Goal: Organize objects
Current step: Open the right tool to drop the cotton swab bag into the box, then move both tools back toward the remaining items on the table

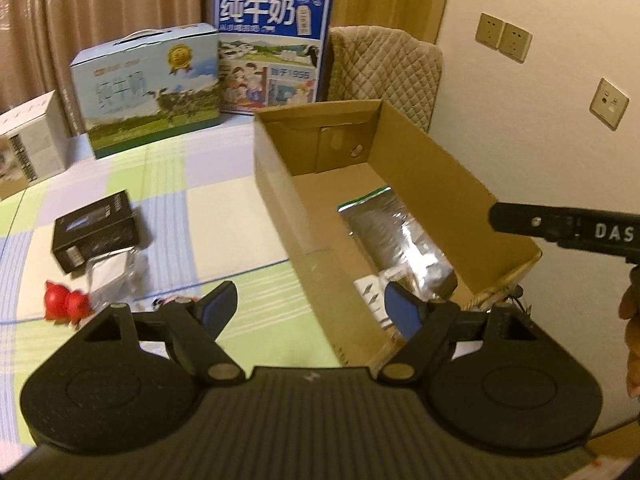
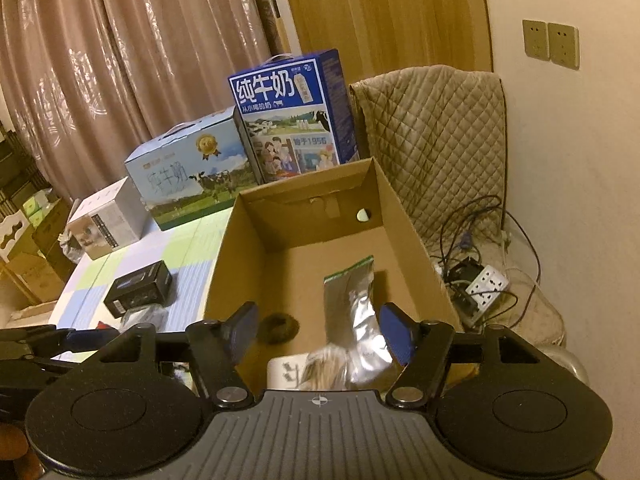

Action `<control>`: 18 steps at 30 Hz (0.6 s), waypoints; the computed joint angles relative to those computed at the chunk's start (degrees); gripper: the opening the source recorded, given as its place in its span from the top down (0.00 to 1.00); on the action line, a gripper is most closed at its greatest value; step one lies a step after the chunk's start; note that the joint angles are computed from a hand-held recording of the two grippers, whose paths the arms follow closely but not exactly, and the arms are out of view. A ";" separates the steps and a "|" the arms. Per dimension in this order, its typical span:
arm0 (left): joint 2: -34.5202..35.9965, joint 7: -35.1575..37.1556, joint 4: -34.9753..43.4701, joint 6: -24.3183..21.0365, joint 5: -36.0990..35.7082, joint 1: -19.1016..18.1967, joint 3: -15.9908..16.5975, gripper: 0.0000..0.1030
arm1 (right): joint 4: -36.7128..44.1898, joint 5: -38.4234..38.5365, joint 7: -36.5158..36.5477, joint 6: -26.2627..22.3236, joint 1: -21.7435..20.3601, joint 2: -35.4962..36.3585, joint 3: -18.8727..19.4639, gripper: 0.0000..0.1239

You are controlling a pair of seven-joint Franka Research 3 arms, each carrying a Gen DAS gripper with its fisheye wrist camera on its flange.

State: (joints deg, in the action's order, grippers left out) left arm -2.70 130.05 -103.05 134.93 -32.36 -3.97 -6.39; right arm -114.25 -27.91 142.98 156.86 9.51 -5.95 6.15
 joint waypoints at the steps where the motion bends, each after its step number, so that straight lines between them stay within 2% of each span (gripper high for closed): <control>1: -0.60 -0.10 -0.55 -0.16 -0.01 0.22 0.21 0.24 | -0.22 -0.53 0.80 -0.29 0.10 -0.44 0.33 0.48; 13: -9.82 1.36 -9.16 -1.09 0.36 1.16 5.31 0.14 | -1.58 -4.63 6.16 -3.40 1.79 -4.60 5.42 0.48; 18: -13.39 2.97 -12.54 -1.17 0.10 1.29 7.94 0.06 | -1.37 -5.47 7.47 -4.83 3.12 -5.33 7.04 0.48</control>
